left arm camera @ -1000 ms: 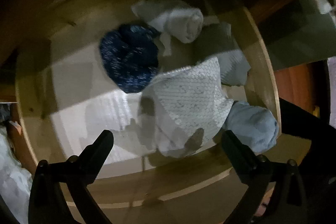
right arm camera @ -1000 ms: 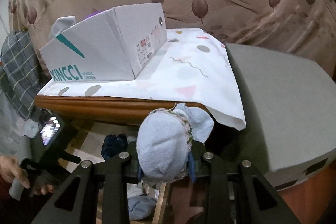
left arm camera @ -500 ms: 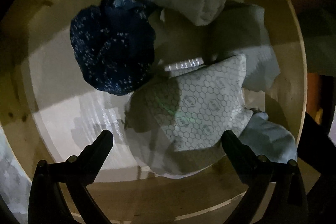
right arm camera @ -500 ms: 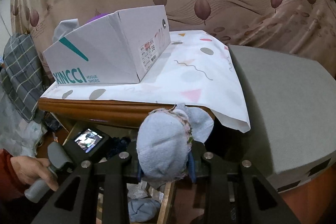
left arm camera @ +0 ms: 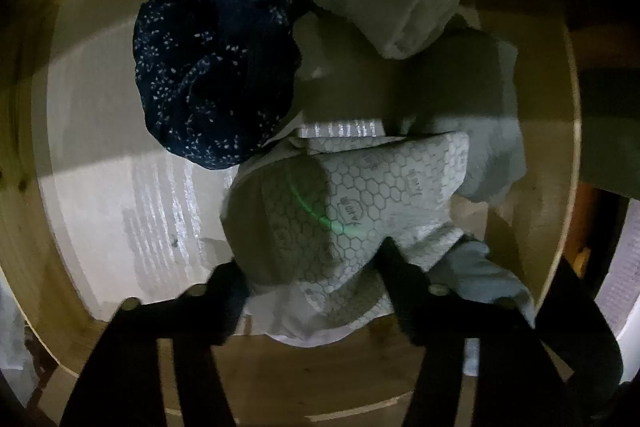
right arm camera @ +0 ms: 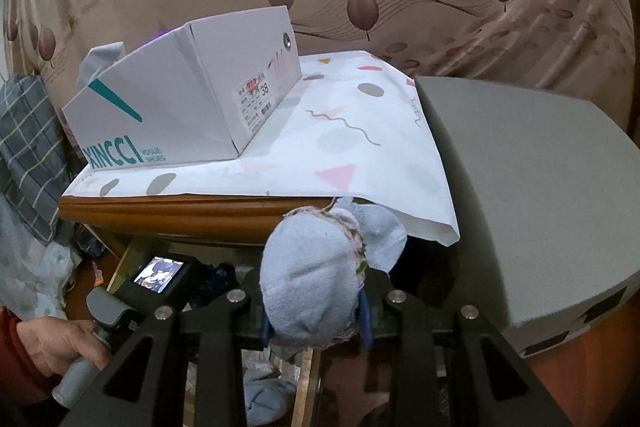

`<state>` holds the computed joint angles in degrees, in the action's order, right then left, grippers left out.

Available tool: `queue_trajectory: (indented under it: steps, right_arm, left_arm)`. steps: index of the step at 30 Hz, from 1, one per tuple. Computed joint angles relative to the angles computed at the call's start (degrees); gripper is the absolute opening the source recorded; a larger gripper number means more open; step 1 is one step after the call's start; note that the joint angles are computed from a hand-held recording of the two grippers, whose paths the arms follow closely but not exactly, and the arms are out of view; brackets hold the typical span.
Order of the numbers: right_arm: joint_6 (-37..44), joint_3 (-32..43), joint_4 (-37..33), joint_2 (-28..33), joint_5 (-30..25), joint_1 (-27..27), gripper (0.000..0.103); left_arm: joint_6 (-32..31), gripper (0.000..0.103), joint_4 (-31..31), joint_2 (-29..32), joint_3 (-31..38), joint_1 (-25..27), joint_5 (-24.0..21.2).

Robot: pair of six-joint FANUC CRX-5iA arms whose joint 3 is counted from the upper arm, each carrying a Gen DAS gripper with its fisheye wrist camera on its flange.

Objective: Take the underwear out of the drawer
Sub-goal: 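Grasp the white hexagon-print cloth in the drawer with the left tool, then lift the white hexagon-print cloth with the left tool over the shoebox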

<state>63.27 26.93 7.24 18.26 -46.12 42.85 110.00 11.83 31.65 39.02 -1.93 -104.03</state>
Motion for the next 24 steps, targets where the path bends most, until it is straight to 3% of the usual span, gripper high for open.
queue_trajectory:
  steps: [1, 4, 24]
  right_arm:
    - [0.1, 0.07, -0.16, 0.01, 0.0, -0.03, 0.031]
    - [-0.11, 0.05, 0.08, 0.07, 0.0, -0.01, 0.031]
    - [-0.25, -0.57, 1.62, -0.06, 0.94, 0.28, 0.031]
  left_arm:
    - [0.14, 0.036, 0.24, -0.38, -0.34, 0.18, 0.6]
    - [1.71, 0.024, 1.82, -1.43, -1.13, 0.34, 2.5]
    - [-1.82, 0.02, -3.09, -11.25, -1.69, -2.37, 5.18]
